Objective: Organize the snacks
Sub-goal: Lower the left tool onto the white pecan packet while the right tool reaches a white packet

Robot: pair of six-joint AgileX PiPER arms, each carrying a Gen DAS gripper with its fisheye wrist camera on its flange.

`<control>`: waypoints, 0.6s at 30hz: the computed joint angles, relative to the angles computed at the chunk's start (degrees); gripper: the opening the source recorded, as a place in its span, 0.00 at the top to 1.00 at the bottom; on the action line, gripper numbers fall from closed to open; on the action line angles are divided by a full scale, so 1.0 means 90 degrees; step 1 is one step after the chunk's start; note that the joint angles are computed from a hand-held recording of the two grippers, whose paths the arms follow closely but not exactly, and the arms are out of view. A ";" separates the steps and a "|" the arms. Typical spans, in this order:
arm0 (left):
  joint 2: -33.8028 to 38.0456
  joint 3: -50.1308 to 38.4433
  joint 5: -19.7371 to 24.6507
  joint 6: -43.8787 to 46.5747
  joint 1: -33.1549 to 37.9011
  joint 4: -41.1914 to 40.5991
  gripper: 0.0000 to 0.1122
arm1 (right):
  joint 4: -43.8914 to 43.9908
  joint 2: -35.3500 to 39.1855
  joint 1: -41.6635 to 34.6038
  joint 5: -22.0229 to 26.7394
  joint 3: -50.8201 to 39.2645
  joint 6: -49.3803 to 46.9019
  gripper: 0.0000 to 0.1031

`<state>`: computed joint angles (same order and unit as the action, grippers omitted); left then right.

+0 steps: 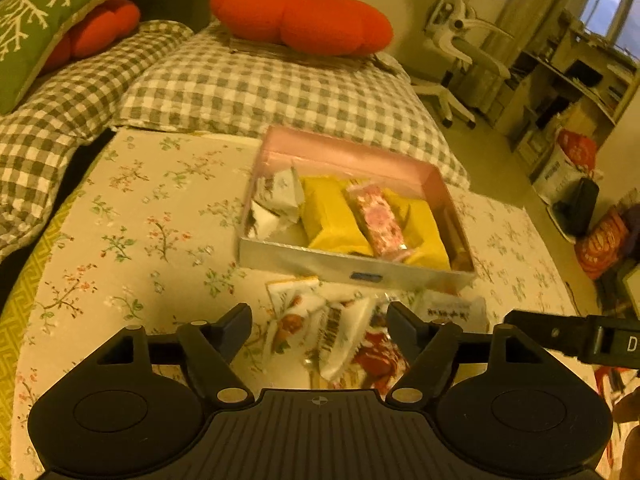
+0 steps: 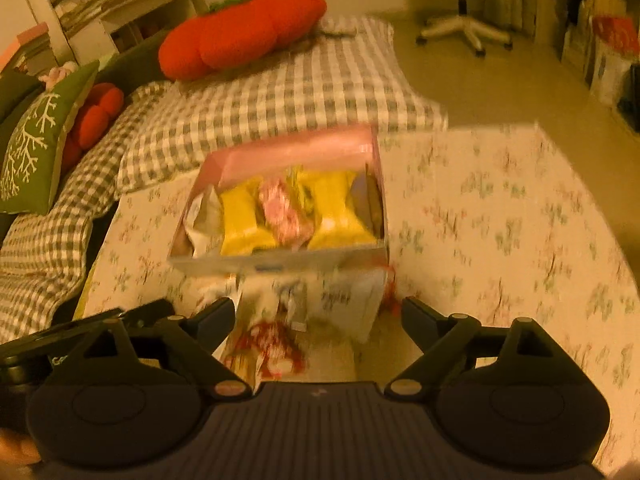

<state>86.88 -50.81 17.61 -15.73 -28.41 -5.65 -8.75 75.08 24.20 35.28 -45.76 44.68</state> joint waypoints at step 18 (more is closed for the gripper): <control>-0.0034 0.0257 0.0235 0.1243 0.0031 -0.0968 0.20 | 0.1481 -0.0162 -0.0418 0.0318 0.0384 -0.1434 0.09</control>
<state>86.57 -48.50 19.73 -4.55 -28.13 -14.36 4.58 73.62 20.43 38.14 -42.30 31.77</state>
